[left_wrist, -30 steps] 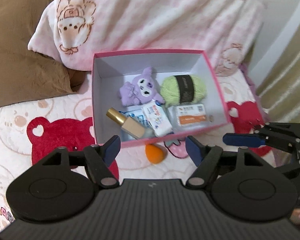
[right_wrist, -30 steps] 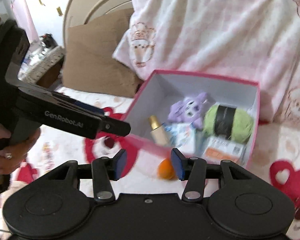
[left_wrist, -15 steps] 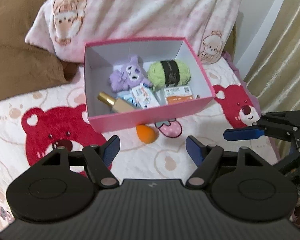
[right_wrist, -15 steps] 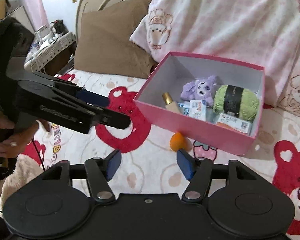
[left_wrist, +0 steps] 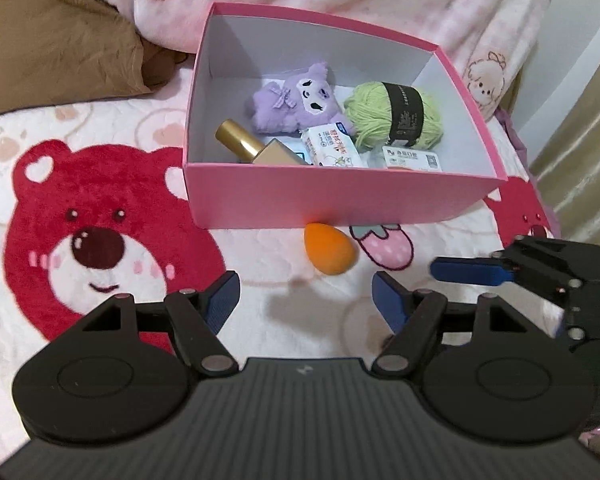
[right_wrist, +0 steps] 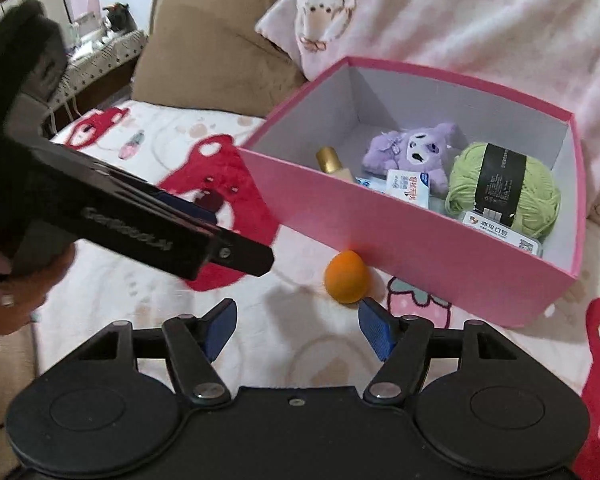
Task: Organize objects
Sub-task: 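Withdraw the left gripper and move it down to the orange sponge, then close the left gripper on the orange makeup sponge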
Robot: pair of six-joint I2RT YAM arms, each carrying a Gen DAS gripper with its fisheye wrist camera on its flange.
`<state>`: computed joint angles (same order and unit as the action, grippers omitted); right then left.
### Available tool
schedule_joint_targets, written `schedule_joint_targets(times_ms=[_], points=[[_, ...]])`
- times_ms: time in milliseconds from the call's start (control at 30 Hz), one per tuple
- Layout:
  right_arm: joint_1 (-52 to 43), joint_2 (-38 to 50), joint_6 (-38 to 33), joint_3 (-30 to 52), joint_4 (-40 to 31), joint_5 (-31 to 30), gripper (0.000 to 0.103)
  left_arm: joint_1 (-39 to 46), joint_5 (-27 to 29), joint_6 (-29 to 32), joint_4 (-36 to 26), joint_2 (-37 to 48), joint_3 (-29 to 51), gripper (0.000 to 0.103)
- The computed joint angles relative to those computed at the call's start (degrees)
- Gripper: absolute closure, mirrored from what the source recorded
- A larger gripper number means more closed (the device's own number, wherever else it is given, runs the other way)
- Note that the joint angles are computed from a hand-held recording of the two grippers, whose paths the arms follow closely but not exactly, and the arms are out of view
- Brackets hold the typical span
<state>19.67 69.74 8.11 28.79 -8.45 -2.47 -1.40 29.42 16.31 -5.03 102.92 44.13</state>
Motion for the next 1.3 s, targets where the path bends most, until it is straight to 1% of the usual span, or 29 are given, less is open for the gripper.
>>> schedule_joint_targets(times_ms=[67,133,200,333,433,533,633,667,767,800,867,900,933,1000,1033,1133,1300], points=[[-0.3,2.8,-0.8,-2.6,7.6,0.5,0.031,0.1,1.2,0.0,3.2,2.4,-0.4,0.031],[-0.4,6.1,-2.1,-5.2,15.8,1.5,0.031,0.2,2.3,-1.0,8.2,4.3,-1.8,0.031],[0.0,11.0,-3.5,-5.3,20.2,2.8,0.031,-0.4,2.4,-2.0,12.3,6.4,-2.7,0.032],[0.1,19.2,-4.1,-3.8,24.5,4.5,0.031,-1.5,3.5,-4.1,20.4,11.7,-3.1,0.033],[-0.6,23.9,-4.1,-2.9,28.1,4.5,0.031,-1.5,6.0,-6.3,24.8,16.0,-2.0,0.034],[0.0,26.9,-5.3,-3.4,33.3,6.7,0.031,-1.8,7.1,-7.5,26.0,18.5,-0.5,0.034],[0.2,29.2,-6.2,-2.8,35.3,8.5,0.031,-1.7,9.1,-8.5,25.4,20.2,1.0,0.034],[0.1,29.6,-5.8,-2.7,35.6,8.6,0.032,-1.9,9.2,-8.6,25.3,20.6,1.4,0.036],[-0.2,30.0,-4.8,-2.3,34.7,8.1,0.049,-2.5,8.7,-8.7,26.1,21.7,1.8,0.047],[0.0,29.8,-4.7,-2.3,34.3,8.4,0.053,-2.5,8.9,-9.1,26.5,22.2,1.9,0.051],[0.4,29.0,-4.4,-2.3,33.5,8.6,0.061,-2.4,9.6,-9.4,25.6,23.1,2.8,0.056],[0.9,29.0,-3.9,-2.1,33.0,9.0,0.063,-2.3,10.4,-9.3,25.2,23.5,3.3,0.060],[1.1,28.8,-3.5,-2.0,32.5,9.4,0.063,-2.1,11.1,-9.3,25.2,23.9,3.5,0.062],[1.2,28.8,-3.0,-1.7,32.1,9.5,0.064,-2.0,12.2,-9.1,25.2,24.2,3.7,0.069],[1.2,28.9,-3.1,-1.7,32.3,9.6,0.064,-2.0,12.6,-9.0,25.3,24.3,3.7,0.070],[1.6,29.2,-3.1,-1.8,32.7,10.0,0.064,-2.0,12.5,-8.7,25.6,24.0,3.2,0.071],[1.5,27.0,-1.4,-3.1,32.1,9.0,0.064,-1.9,12.6,-7.5,23.7,22.1,2.3,0.071]])
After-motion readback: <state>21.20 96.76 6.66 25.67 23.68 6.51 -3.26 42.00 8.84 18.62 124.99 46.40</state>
